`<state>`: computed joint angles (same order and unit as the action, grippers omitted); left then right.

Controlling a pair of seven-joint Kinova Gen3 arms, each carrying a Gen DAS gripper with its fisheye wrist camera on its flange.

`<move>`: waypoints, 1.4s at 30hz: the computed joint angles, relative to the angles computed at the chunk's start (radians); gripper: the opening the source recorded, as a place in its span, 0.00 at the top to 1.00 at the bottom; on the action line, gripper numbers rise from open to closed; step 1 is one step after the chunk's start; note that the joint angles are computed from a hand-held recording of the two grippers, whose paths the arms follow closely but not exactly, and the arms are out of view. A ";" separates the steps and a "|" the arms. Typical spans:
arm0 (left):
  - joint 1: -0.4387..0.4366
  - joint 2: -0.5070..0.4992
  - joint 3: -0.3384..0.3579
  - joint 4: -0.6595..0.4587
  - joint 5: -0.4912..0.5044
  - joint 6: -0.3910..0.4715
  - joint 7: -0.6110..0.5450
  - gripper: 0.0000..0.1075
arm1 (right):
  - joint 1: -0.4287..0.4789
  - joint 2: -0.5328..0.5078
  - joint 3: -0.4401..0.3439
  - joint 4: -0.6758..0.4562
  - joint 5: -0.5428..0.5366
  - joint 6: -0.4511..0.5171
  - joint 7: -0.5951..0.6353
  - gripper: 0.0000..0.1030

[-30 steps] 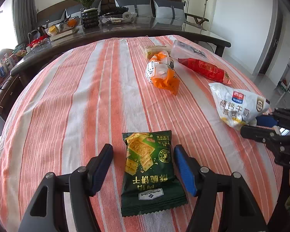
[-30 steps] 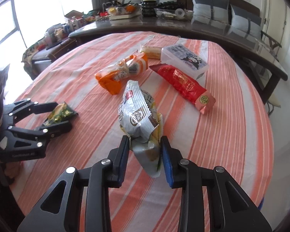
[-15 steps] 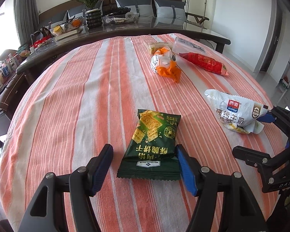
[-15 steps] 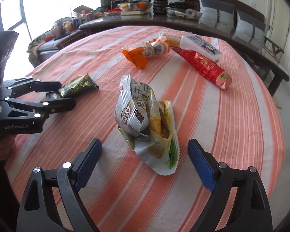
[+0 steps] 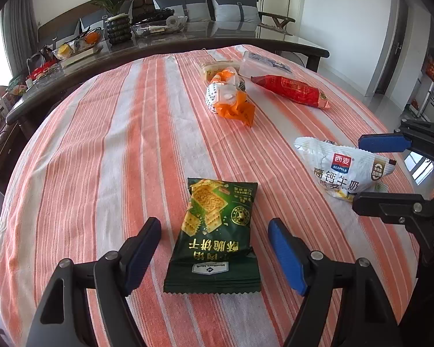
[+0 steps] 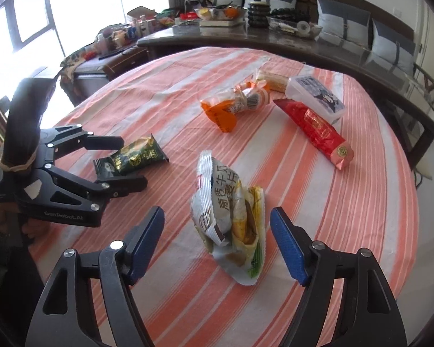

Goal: Collect trash
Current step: 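Grasp the green cracker packet with the left tool while the right tool grasps the white snack bag, then carry the cracker packet and snack bag to the blue wastebasket and open both tools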

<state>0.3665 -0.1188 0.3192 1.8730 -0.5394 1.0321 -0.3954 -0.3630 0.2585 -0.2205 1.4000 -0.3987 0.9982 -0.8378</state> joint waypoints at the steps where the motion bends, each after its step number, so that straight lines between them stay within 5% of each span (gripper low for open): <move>1: 0.002 -0.003 0.005 0.003 -0.007 -0.002 0.007 0.45 | -0.016 0.010 0.001 -0.019 0.025 0.012 -0.010 0.25; 3: 0.004 -0.009 0.012 0.006 -0.017 0.002 0.016 0.56 | -0.066 0.037 0.021 -0.059 0.092 0.042 -0.052 0.36; 4: 0.005 -0.014 0.017 0.009 -0.021 0.003 0.025 0.58 | -0.079 0.053 0.031 -0.077 0.109 0.060 -0.072 0.71; 7: 0.009 -0.027 0.034 0.019 -0.032 -0.001 0.054 0.63 | -0.023 0.063 0.007 -0.104 0.061 0.100 -0.105 0.83; 16: 0.015 -0.016 0.085 -0.032 -0.059 -0.017 0.109 0.65 | 0.096 0.027 0.021 -0.077 -0.095 0.148 -0.060 0.86; 25: 0.107 0.093 0.042 -0.160 -0.073 -0.029 0.108 0.65 | 0.195 0.039 0.048 -0.093 -0.185 0.208 -0.056 0.86; 34: 0.205 0.260 -0.039 -0.401 -0.048 -0.074 -0.023 0.65 | 0.336 0.060 0.093 -0.182 -0.255 0.272 -0.051 0.85; 42: 0.255 0.488 -0.081 -0.691 0.059 -0.088 -0.212 0.65 | 0.423 0.135 0.149 -0.310 -0.141 0.281 -0.155 0.85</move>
<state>0.6213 0.3688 0.2377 1.1817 -0.4800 0.9440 -0.6078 0.0599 0.3932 -0.0716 1.0897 -0.5399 1.2793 -0.9929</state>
